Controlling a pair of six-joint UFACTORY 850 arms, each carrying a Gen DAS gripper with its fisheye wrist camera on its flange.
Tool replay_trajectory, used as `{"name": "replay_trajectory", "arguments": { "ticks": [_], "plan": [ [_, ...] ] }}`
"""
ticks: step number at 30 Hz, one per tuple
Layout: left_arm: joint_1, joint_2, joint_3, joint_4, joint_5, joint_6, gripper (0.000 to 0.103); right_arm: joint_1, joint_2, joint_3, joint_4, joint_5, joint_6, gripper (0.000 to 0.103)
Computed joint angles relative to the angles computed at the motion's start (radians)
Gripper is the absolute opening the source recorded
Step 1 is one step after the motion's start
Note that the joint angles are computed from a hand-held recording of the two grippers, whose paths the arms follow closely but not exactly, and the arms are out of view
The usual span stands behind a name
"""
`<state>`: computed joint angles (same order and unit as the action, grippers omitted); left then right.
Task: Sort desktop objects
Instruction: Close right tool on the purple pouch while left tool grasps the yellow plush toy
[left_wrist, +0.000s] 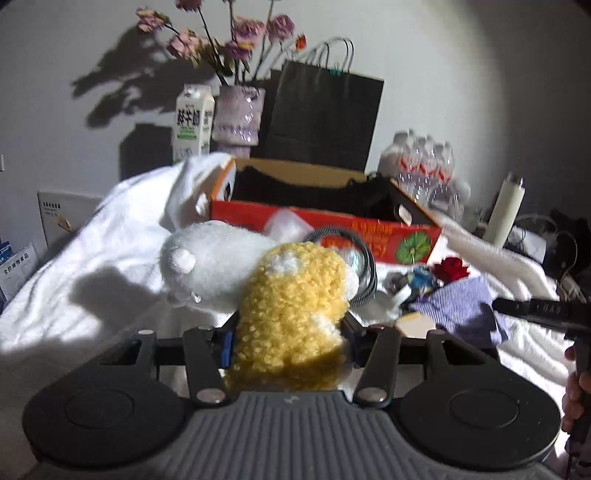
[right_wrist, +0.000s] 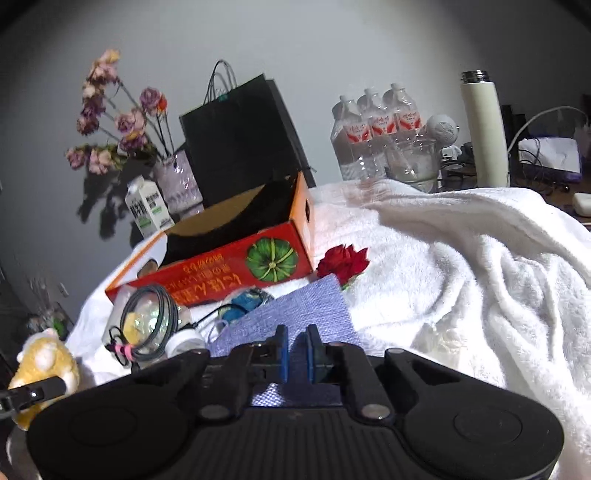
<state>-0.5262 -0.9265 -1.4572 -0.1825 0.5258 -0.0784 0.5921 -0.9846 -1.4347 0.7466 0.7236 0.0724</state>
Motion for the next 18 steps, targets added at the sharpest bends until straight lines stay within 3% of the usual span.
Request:
{"name": "replay_trajectory", "arguments": {
  "ticks": [1, 2, 3, 4, 5, 7, 8, 10, 12, 15, 18],
  "plan": [
    [0.001, 0.001, 0.001, 0.001, 0.0, -0.003, 0.053, -0.003, 0.001, -0.004, 0.03, -0.018, -0.032, 0.014],
    [0.003, 0.001, 0.0, 0.004, -0.002, -0.008, 0.053, -0.006, 0.001, -0.011, 0.058, -0.035, -0.068, 0.026],
    [0.004, 0.0, -0.002, 0.01, -0.005, -0.018, 0.053, -0.013, 0.0, -0.012, 0.05, -0.046, -0.068, 0.068],
    [0.005, -0.002, -0.004, 0.017, -0.008, -0.028, 0.053, -0.024, -0.005, -0.016, 0.015, -0.051, -0.041, 0.091],
    [0.006, -0.003, -0.005, 0.029, -0.009, -0.042, 0.053, -0.033, -0.014, -0.018, -0.03, -0.036, -0.006, 0.101],
    [0.005, -0.001, -0.001, 0.03, -0.003, -0.046, 0.053, -0.061, -0.029, -0.022, -0.187, -0.037, 0.099, 0.069],
    [0.004, 0.002, 0.004, 0.02, 0.003, -0.036, 0.053, -0.072, -0.031, -0.032, -0.214, -0.076, 0.145, 0.039],
    [0.004, 0.012, 0.018, 0.003, 0.015, -0.018, 0.053, -0.072, -0.022, -0.02, -0.241, -0.062, 0.181, 0.028],
    [0.007, 0.022, 0.028, -0.018, 0.021, -0.001, 0.053, -0.048, 0.002, 0.002, -0.147, -0.034, 0.088, 0.005],
    [0.021, 0.04, 0.032, 0.003, 0.017, -0.02, 0.053, -0.017, 0.058, 0.072, -0.136, 0.045, 0.079, 0.004],
    [0.048, 0.055, -0.002, 0.121, -0.035, -0.113, 0.053, 0.011, 0.123, 0.121, -0.121, 0.092, 0.021, 0.004]
  ]
}}
